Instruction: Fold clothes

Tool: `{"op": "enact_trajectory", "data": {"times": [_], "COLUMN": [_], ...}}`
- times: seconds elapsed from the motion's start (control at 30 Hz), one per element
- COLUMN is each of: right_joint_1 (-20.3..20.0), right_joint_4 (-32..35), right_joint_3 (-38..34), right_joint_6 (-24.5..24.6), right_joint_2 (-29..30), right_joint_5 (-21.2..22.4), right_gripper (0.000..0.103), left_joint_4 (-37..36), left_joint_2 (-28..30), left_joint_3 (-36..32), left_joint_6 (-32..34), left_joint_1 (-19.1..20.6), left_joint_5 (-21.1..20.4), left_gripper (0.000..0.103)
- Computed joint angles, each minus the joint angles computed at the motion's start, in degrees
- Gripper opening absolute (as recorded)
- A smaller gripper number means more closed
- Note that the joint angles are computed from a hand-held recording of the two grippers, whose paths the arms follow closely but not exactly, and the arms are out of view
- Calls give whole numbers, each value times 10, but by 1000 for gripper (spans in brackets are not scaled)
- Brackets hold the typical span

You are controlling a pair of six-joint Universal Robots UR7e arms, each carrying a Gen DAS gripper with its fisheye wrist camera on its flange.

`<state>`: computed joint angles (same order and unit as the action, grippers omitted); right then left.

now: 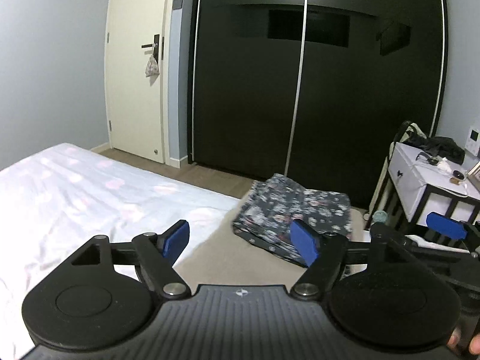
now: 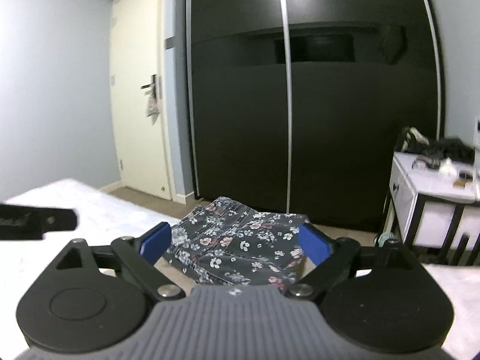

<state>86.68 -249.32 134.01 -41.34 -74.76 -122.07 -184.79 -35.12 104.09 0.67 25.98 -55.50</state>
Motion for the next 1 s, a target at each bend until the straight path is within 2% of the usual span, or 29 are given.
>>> {"op": "enact_trajectory", "data": {"times": [0.07,0.23,0.33,0.47,0.67,1.0], "right_joint_1": [14,41,57,76,88,70], "right_joint_4": [12,55,52,71,74,84], "right_joint_3": [16,54,68,83,100,134], "right_joint_6": [-4,23,19,30,39,54], "right_joint_2": [-22,-82,-98,-121,-139,-170], "right_joint_5": [-20,-59,-79,-96,-103,-73], "right_gripper": [93,93,93,93,93,94], "left_joint_4": [10,11,26,36,52,86], "left_joint_2": [-5,-21,-37,-48,-50,-41], "left_joint_3": [7,40,63,83,95,96], "left_joint_6": [-4,-21,-49,-73,-103,-148], "left_joint_1": [-14,-42,-56,-72,-91,-107], "left_joint_5": [12,40,57,73,83,85], "left_gripper": [74,75,81,81,81,81]}}
